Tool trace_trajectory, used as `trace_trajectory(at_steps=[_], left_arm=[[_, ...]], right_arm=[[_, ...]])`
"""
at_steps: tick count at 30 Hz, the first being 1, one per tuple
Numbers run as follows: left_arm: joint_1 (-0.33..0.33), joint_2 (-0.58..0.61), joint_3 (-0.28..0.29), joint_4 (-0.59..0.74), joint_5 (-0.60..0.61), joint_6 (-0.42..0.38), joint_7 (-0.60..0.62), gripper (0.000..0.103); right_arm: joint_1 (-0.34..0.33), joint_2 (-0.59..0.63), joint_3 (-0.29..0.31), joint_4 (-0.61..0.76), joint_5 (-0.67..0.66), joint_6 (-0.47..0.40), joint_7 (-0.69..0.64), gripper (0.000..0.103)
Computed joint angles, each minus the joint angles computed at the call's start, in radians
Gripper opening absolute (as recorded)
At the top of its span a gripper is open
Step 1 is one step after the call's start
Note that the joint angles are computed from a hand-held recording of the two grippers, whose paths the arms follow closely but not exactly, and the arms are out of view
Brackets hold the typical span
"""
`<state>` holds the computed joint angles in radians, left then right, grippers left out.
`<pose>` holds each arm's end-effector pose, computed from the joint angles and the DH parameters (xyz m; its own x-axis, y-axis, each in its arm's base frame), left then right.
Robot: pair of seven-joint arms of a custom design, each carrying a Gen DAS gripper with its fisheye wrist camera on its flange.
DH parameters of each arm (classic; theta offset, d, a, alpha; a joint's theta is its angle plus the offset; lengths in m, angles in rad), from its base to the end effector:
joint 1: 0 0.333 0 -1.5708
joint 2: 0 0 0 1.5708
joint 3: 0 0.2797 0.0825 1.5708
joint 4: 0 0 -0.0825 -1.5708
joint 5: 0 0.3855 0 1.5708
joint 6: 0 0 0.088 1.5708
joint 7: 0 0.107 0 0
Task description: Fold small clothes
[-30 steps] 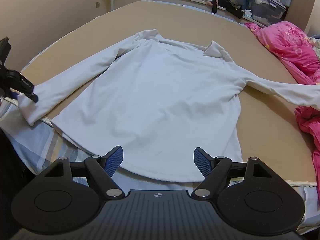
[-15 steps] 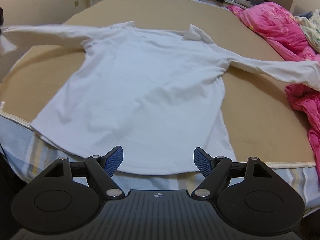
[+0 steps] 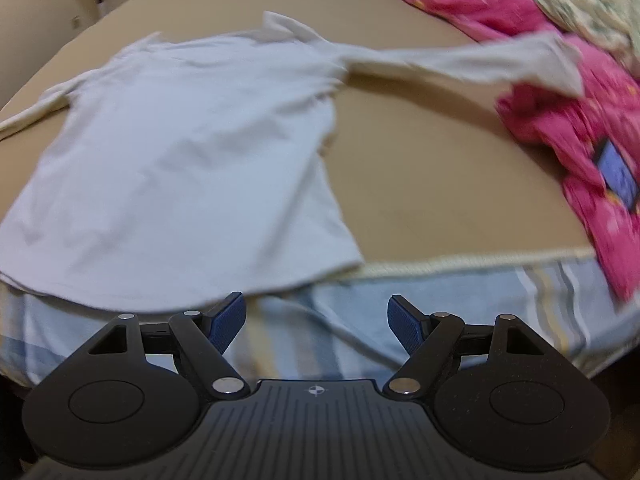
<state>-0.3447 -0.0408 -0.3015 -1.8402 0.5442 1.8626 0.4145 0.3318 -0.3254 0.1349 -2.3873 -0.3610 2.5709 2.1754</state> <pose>0.4720 -0.3086 0.5179 0.3964 -0.8982 -0.1897 -0.8362 -0.2680 -0.4785 0.4399 0.2304 0.4621 0.1070 -0.9931 0.0477 -0.8283 -0.1156 -0.5483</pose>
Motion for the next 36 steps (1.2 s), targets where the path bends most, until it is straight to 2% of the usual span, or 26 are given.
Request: trace_trajectory(at_steps=[3, 7, 10, 14, 16, 20, 25, 27, 29, 32, 36], left_arm=[[-0.062, 0.042, -0.051, 0.011, -0.006, -0.008, 0.003, 0.093], [-0.154, 0.12, -0.075, 0.071, 0.027, -0.041, 0.002, 0.093], [-0.206, 0.168, -0.066, 0.113, 0.023, -0.055, 0.015, 0.093], [-0.284, 0.279, -0.046, 0.234, 0.034, -0.122, 0.015, 0.093], [-0.307, 0.297, -0.029, 0.263, 0.031, -0.137, 0.035, 0.093], [-0.34, 0.348, -0.002, 0.336, 0.031, -0.132, 0.074, 0.093], [-0.374, 0.425, 0.024, 0.431, 0.028, -0.115, 0.15, 0.093], [-0.39, 0.467, 0.04, 0.479, 0.028, -0.133, 0.183, 0.093], [-0.404, 0.507, 0.057, 0.529, 0.019, -0.152, 0.194, 0.093], [-0.417, 0.533, 0.086, 0.569, 0.016, -0.158, 0.176, 0.093], [-0.413, 0.525, 0.11, 0.578, 0.02, -0.162, 0.148, 0.093]], right_arm=[[-0.019, 0.017, 0.005, -0.025, -0.038, 0.043, 0.017, 0.079], [-0.037, 0.089, 0.019, -0.005, -0.115, 0.082, 0.053, 0.079], [-0.028, 0.131, 0.013, -0.001, -0.134, 0.13, 0.053, 0.079], [-0.024, 0.167, 0.014, 0.003, -0.194, 0.219, 0.058, 0.079], [-0.032, 0.181, 0.011, 0.014, -0.224, 0.263, 0.086, 0.079], [-0.029, 0.199, -0.033, 0.019, -0.104, 0.369, 0.091, 0.079], [-0.021, 0.245, -0.082, 0.05, 0.112, 0.453, -0.015, 0.079], [-0.04, 0.259, -0.079, 0.056, 0.123, 0.477, 0.01, 0.079], [-0.041, 0.277, -0.087, 0.073, 0.178, 0.49, -0.02, 0.079], [-0.087, 0.295, -0.078, 0.093, 0.053, 0.512, 0.101, 0.079], [-0.089, 0.31, -0.088, 0.098, 0.133, 0.522, 0.041, 0.079]])
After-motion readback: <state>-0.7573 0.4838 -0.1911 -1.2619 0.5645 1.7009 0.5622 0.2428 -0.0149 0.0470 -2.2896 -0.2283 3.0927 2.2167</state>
